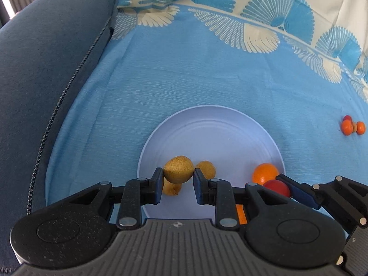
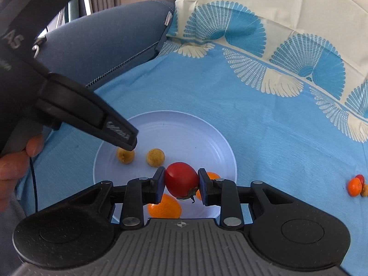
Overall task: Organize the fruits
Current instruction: 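Open both tools to drop the tan fruit and tomato onto the plate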
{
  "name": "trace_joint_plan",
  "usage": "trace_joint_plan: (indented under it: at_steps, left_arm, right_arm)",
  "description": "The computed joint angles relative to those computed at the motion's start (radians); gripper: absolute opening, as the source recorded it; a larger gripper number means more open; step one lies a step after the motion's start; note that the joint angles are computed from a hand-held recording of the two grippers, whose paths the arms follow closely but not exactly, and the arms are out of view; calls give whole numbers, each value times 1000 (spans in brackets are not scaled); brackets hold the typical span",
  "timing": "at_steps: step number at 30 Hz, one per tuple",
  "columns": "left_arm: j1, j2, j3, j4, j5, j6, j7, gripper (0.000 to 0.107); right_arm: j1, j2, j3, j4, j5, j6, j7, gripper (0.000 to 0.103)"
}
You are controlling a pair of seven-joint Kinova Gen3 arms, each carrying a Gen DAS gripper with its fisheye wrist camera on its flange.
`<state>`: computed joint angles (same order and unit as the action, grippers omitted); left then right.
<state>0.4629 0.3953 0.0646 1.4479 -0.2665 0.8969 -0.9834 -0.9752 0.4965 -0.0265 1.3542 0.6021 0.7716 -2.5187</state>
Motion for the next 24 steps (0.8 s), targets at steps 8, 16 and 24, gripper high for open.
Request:
trace_joint_plan:
  at_steps: [8, 16, 24]
  left_arm:
    - [23, -103, -14, 99, -63, -95, 86, 103]
    - [54, -250, 46, 170, -140, 53, 219, 103]
    - [27, -431, 167, 241, -189, 153, 352, 103]
  right_arm:
    - [-38, -22, 34, 29, 61, -24, -63, 76]
    - [-92, -136, -34, 66, 99, 140, -212, 91]
    - [-205, -233, -125, 112, 268, 319, -466, 98]
